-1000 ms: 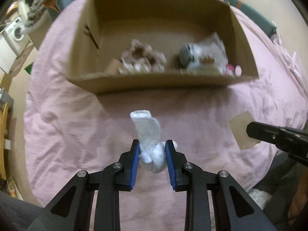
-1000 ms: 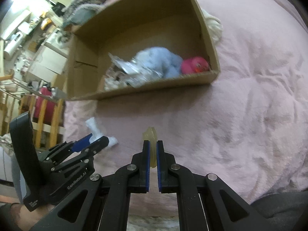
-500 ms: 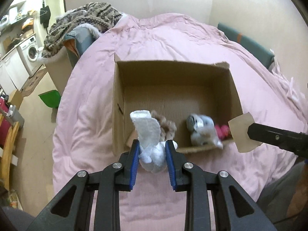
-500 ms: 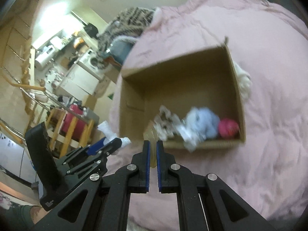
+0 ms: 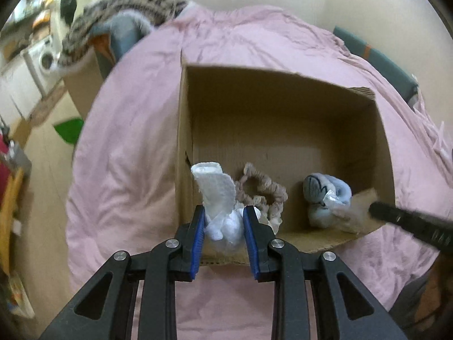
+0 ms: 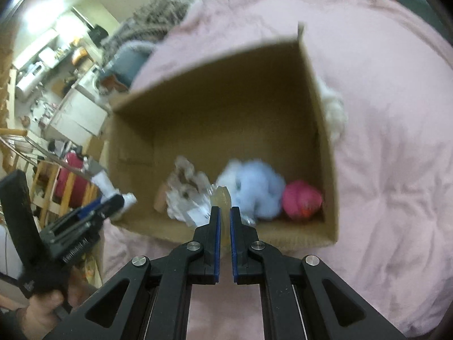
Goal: Organize soft objects
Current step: 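Carry the white sock and tan pad over the box with both tools, then open both tools to drop the sock and pad into the box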
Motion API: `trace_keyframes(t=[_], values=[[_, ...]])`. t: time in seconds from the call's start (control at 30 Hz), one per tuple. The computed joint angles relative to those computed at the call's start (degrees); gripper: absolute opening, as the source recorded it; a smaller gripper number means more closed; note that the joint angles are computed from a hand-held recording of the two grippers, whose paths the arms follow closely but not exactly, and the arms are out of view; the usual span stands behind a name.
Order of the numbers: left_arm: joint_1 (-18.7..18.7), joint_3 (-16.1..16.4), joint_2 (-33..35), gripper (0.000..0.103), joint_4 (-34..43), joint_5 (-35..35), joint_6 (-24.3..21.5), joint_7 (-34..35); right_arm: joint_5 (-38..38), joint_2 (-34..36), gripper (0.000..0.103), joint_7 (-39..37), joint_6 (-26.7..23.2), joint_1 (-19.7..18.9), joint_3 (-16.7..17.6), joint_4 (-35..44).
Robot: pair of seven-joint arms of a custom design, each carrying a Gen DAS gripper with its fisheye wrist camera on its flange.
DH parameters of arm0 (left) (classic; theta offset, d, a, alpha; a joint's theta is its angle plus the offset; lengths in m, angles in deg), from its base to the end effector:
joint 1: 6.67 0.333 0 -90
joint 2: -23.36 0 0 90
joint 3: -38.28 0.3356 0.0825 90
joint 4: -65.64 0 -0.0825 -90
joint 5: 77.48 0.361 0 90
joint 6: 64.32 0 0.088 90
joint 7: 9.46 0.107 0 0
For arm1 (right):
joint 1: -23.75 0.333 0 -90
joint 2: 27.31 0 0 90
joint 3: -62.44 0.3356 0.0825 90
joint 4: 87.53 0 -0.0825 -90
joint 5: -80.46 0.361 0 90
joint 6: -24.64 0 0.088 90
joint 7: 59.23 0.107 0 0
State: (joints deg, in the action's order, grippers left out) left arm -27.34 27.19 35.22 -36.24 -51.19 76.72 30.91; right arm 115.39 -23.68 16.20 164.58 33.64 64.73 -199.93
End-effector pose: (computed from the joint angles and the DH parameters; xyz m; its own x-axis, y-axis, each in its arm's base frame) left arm 0.5491 -0.3287 0.5221 0.0176 -0.9977 0.0661 -0.8387 -0.0507 -0.5422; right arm 0.5748 0.1244 0.5165 0.1626 -0.8883 -0.4294 -0.9156 0.0264 -0.4013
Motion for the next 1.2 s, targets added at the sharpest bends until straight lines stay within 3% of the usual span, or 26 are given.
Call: trace_keyframes(t=[0.1, 0.23, 0.37, 0.8, 0.97, 1.03, 1.1, 1.17, 1.2], values=[[-0.19, 0.28, 0.77, 0.024, 0.59, 0.7, -0.22, -0.6, 2.78, 2.27, 0.008, -1.76, -2.02, -0.16, 0.54, 2.03], [-0.15, 0.26, 0.97, 0.024, 0.11, 0.31, 0.61, -0.69, 11.83, 5.06, 0.008, -7.27, -5.98, -1.39, 1.84, 4.9], [0.19, 0.04, 1.03, 0.025, -0.28, -1.26, 1.89, 0.1, 16.87, 5.62, 0.008, -10.99, -5.24, -1.47, 2.47, 4.82], [-0.86, 0.15, 2.22, 0.026, 0.78, -2.63, 3.14, 3.61, 14.28, 5.88, 0.01, -7.26, -2.0, -0.66, 2.4, 4.13], [-0.61, -0.08, 1.93, 0.028, 0.37, -3.6, 3.83, 4.36, 14.06, 5.23, 0.021, -7.54, -0.68, -0.61, 2.37, 3.29], [-0.39, -0.28, 1.88, 0.04, 0.37, -4.61, 3.87, 5.12, 15.05, 5.13, 0.023, -8.44, -0.72, -0.78, 2.46, 3.3], [-0.77, 0.12, 1.66, 0.056, 0.39, -3.57, 3.92, 4.42, 15.89, 4.94, 0.035, -9.17, -0.06, -0.79, 2.47, 3.11], [-1.69, 0.94, 1.16, 0.069, 0.21, -0.28, 3.73, 1.83, 17.48, 4.24, 0.066, -10.12, 2.0, -0.74, 2.49, 2.18], [-2.02, 1.24, 0.86, 0.071, 0.06, 1.38, 3.68, 0.4, 18.76, 3.75, 0.067, -10.71, 3.67, -0.65, 2.54, 1.46]])
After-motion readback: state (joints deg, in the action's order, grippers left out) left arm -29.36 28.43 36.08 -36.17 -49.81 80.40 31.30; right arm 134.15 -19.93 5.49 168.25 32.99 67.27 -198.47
